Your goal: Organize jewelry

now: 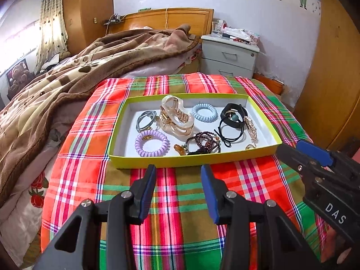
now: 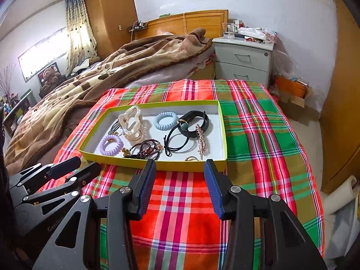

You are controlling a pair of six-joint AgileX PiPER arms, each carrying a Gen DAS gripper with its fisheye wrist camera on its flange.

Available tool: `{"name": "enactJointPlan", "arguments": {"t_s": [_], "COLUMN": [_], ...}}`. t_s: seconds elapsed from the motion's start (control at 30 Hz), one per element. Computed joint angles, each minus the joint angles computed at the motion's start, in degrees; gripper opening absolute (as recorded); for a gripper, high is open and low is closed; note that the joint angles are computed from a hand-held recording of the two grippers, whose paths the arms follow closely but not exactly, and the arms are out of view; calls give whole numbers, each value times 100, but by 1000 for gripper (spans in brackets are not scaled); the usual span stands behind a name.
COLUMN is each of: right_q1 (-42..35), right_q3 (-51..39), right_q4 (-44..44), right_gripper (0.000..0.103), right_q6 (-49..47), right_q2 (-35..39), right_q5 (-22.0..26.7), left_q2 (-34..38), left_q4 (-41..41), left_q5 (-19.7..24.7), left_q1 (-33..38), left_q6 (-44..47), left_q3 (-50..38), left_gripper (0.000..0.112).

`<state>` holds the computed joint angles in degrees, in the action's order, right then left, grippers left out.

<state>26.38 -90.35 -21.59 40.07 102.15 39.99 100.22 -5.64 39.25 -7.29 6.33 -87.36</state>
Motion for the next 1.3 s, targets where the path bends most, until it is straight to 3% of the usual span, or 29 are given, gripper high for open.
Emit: {"name": "enactJointPlan", "arguments": {"t_s": [1.3], "right_q1": [66], "right_q3": [46], "right_q4": [-72], "right_gripper": [45], "right_q6": [140], "right_q2": [-26], "right_q5": [-29], "left_q2": [-49], "left_q4": [118], "left_q5": [50], "left_q1": [-25], "left_q6": [-52], "left_q3": [56], "left_gripper": [43]}}
